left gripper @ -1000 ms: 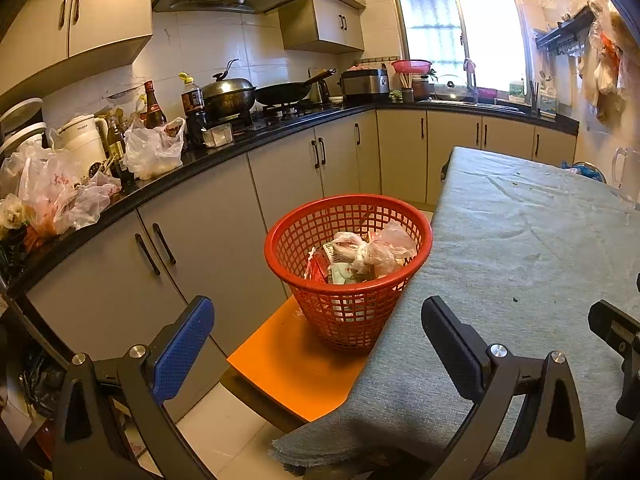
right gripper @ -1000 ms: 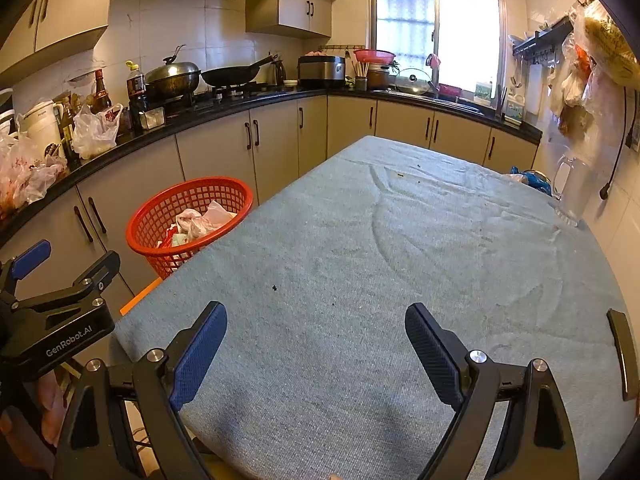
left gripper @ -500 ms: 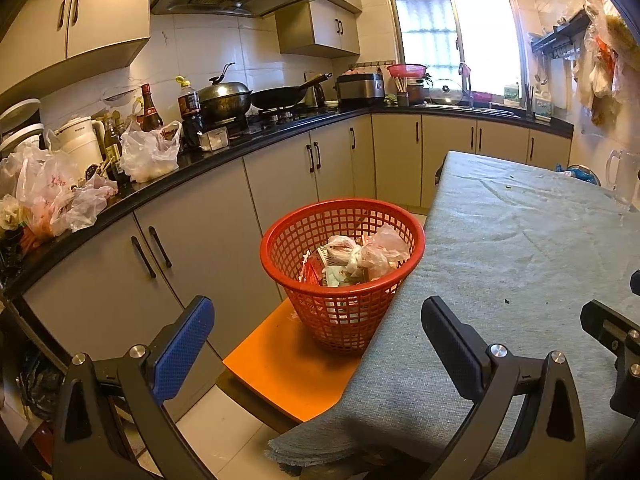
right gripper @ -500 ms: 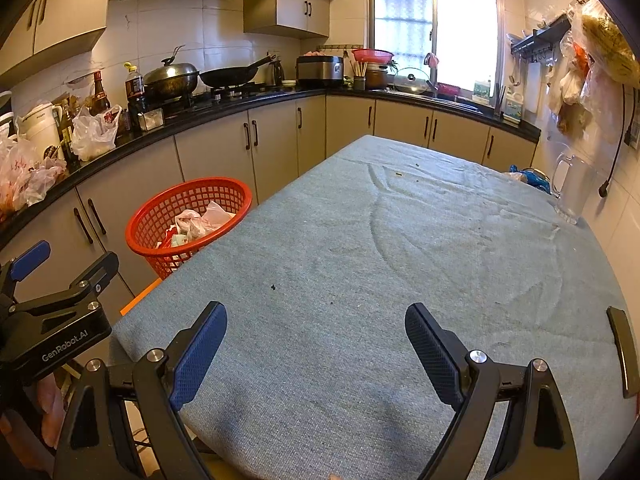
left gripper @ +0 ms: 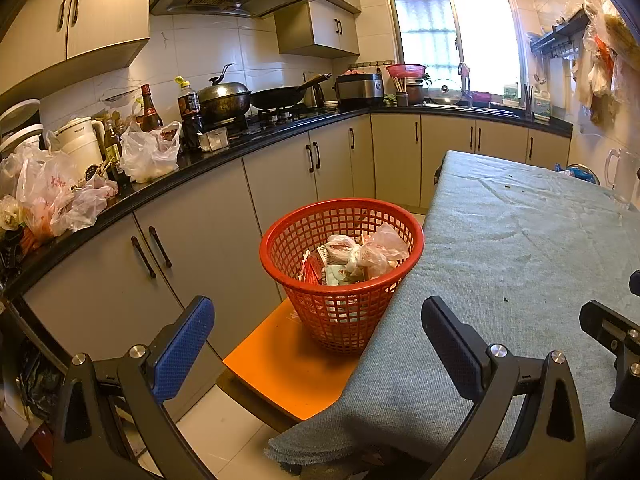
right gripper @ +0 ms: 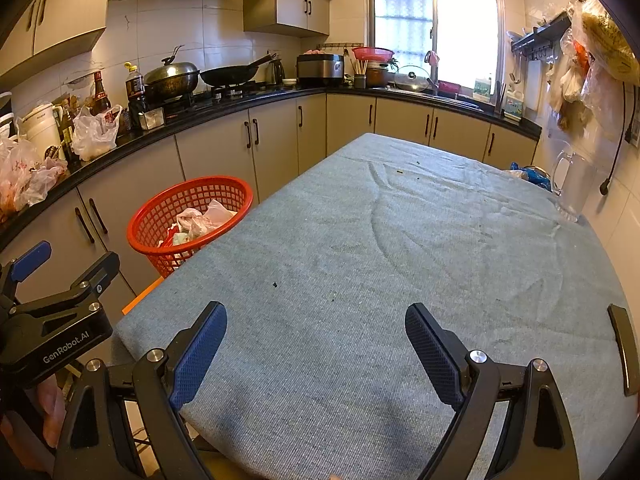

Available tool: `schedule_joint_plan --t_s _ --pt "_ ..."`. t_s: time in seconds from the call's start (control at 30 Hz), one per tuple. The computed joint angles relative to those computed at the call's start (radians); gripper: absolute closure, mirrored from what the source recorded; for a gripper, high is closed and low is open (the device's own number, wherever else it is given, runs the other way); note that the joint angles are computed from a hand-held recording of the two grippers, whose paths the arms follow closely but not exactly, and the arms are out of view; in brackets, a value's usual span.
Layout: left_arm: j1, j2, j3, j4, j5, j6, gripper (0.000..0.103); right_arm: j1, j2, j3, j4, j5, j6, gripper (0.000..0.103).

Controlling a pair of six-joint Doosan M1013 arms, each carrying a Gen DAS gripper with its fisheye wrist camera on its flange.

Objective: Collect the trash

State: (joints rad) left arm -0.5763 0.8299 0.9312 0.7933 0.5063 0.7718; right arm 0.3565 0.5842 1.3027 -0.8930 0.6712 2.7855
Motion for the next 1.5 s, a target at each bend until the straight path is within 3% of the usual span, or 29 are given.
schedule_joint_plan --t_s 0.63,1.5 --pt "-0.001 -0.001 -0.002 -0.011 -0.003 0.016 0.0 0.002 -0.001 0.003 0.012 0.002 0.007 0.009" --pt "-0.008 0.08 -0.144 -0.194 0.041 0.248 0.0 -0.038 0.004 0.003 0.065 0.02 0.033 0.009"
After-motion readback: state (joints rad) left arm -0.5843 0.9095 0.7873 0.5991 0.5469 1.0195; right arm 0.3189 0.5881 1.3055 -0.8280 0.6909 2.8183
